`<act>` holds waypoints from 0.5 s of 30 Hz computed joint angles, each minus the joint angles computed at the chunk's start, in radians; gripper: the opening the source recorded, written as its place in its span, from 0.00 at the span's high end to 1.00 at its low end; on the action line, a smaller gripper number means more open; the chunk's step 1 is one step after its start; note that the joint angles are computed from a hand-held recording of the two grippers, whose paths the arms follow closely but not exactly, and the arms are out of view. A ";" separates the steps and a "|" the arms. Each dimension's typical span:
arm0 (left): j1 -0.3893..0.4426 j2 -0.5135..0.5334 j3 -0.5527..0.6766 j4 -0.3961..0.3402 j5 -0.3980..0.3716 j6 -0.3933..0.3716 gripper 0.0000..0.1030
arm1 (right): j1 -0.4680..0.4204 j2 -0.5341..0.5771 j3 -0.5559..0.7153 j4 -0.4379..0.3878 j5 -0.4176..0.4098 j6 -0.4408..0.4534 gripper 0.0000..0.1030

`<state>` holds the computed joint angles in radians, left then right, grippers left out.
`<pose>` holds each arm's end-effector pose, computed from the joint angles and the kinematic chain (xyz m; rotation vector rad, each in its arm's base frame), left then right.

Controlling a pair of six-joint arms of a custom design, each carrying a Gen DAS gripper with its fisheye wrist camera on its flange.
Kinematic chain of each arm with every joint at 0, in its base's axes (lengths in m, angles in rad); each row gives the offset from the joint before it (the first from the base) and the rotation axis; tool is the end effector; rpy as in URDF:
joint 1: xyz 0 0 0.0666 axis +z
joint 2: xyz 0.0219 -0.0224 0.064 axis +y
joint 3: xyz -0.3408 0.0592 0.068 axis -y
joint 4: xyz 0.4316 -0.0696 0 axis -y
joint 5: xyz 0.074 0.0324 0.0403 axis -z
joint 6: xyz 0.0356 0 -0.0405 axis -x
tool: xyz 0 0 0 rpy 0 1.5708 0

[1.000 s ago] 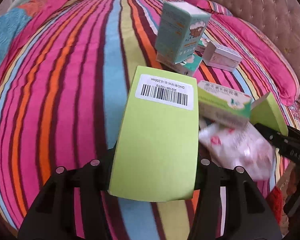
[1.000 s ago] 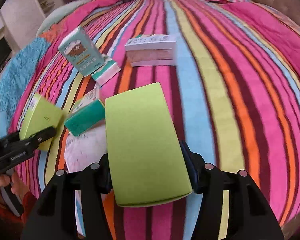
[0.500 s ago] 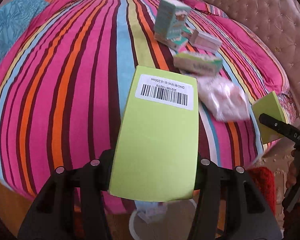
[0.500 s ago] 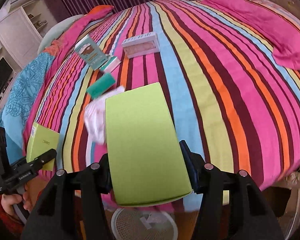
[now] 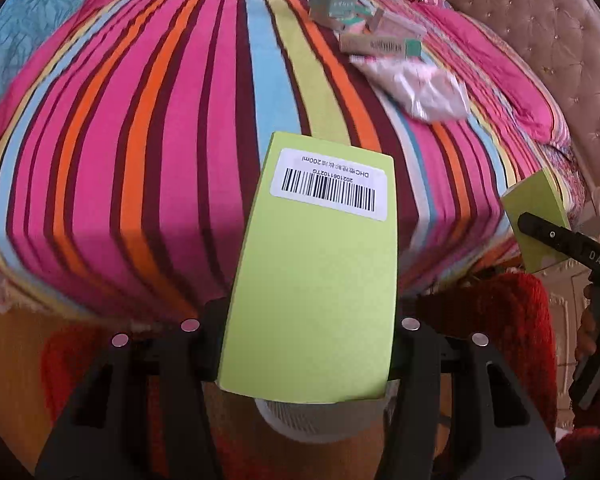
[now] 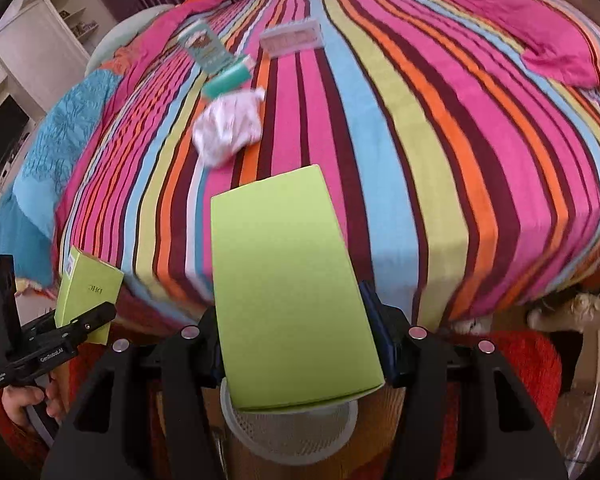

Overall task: Collect trash
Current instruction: 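Carry both lime-green boxes over the wastebasket with both tools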

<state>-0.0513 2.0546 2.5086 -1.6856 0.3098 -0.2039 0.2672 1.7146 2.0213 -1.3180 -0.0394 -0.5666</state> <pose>0.6628 -0.0453 0.4881 0.4237 2.7233 -0.3930 0.5857 0.1614 0.4955 0.3766 2.5963 0.3524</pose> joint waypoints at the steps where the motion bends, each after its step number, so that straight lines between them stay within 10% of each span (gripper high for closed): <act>1: 0.001 -0.035 -0.059 0.012 -0.002 -0.003 0.50 | 0.006 -0.013 -0.023 0.000 -0.006 -0.008 0.49; 15: -0.027 -0.257 -0.451 0.044 -0.013 -0.055 0.50 | 0.063 -0.034 -0.123 -0.095 -0.143 -0.088 0.49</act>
